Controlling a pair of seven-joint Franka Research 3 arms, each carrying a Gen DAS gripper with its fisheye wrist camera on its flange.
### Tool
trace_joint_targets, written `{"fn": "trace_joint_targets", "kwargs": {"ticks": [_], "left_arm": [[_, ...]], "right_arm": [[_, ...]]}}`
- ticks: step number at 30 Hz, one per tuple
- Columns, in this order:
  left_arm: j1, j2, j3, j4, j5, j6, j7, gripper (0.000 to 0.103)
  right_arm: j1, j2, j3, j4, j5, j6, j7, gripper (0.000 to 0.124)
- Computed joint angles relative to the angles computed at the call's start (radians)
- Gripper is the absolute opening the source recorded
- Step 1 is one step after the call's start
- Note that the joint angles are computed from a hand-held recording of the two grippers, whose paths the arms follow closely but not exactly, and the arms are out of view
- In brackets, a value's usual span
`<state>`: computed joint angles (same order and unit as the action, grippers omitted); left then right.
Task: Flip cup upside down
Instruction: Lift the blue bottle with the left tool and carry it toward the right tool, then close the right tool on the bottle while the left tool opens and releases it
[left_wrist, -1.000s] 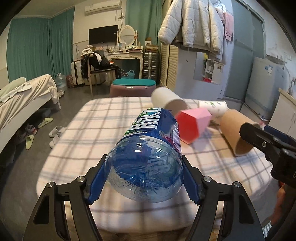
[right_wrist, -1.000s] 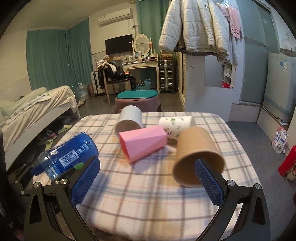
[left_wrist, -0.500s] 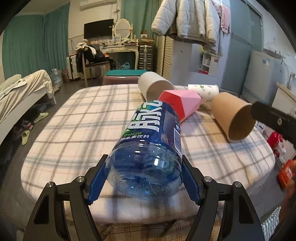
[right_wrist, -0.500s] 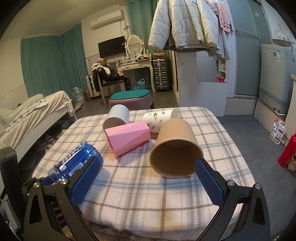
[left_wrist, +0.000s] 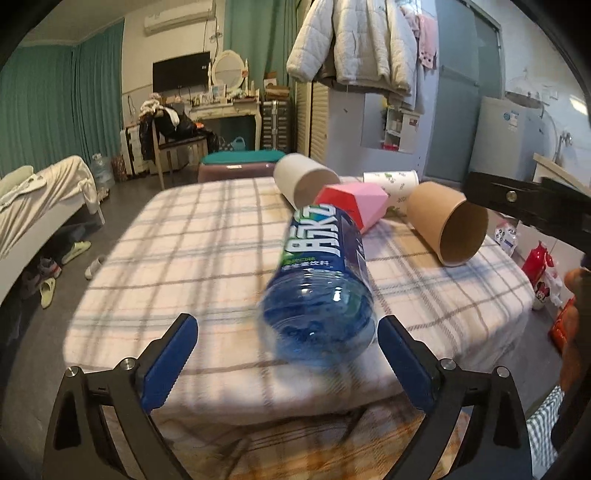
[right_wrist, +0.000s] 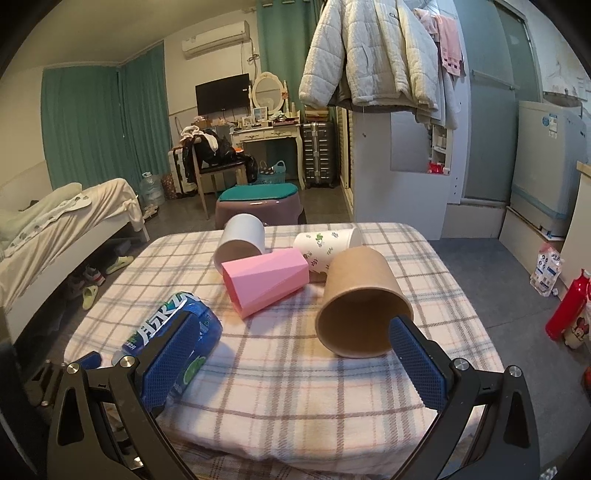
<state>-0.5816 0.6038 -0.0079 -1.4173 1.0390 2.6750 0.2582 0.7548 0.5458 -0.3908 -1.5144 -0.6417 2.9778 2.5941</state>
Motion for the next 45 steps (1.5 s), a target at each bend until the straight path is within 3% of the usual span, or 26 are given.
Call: {"fn": "trace_joint_targets", "kwargs": {"ticks": [3, 7, 10, 15, 21, 27, 31, 35, 45], "left_arm": [[-0.013, -0.081, 0.039, -0.1, 0.102, 0.033, -0.106, 0.101], [-0.003, -0.184, 0.063, -0.21, 0.28, 0.034, -0.268, 0.103], [0.02, -0.23, 0.061, -0.253, 0.377, 0.016, -0.342, 0.103], [0.092, -0.271, 0.032, -0.297, 0.437, 0.012, -0.393, 0.103], [0.177, -0.276, -0.031, -0.313, 0.423, 0.0, -0.385, 0.103], [0.231, -0.268, -0.065, -0.324, 0.425, 0.028, -0.382, 0.103], [0.244, -0.255, -0.066, -0.32, 0.428, 0.052, -0.388, 0.103], [0.249, -0.241, -0.063, -0.314, 0.409, 0.069, -0.372, 0.103], [0.251, -0.237, -0.051, -0.324, 0.382, 0.082, -0.364, 0.103]], "right_arm": [[0.037, 0.002, -0.027, 0.016, -0.029, -0.029, 0.041, 0.103], [0.056, 0.012, -0.009, 0.051, -0.076, -0.087, 0.078, 0.103], [0.043, 0.026, 0.047, 0.084, -0.089, -0.141, 0.08, 0.103], [0.019, 0.071, 0.136, 0.147, -0.069, -0.215, 0.059, 0.103], [0.016, 0.176, 0.189, 0.273, 0.019, -0.302, 0.016, 0.103], [0.026, 0.258, 0.183, 0.377, 0.076, -0.362, 0.003, 0.103], [0.031, 0.299, 0.172, 0.436, 0.097, -0.397, 0.0, 0.102], [0.021, 0.335, 0.183, 0.487, 0.126, -0.42, -0.03, 0.092], [0.027, 0.348, 0.163, 0.51, 0.141, -0.401, -0.043, 0.074]]}}
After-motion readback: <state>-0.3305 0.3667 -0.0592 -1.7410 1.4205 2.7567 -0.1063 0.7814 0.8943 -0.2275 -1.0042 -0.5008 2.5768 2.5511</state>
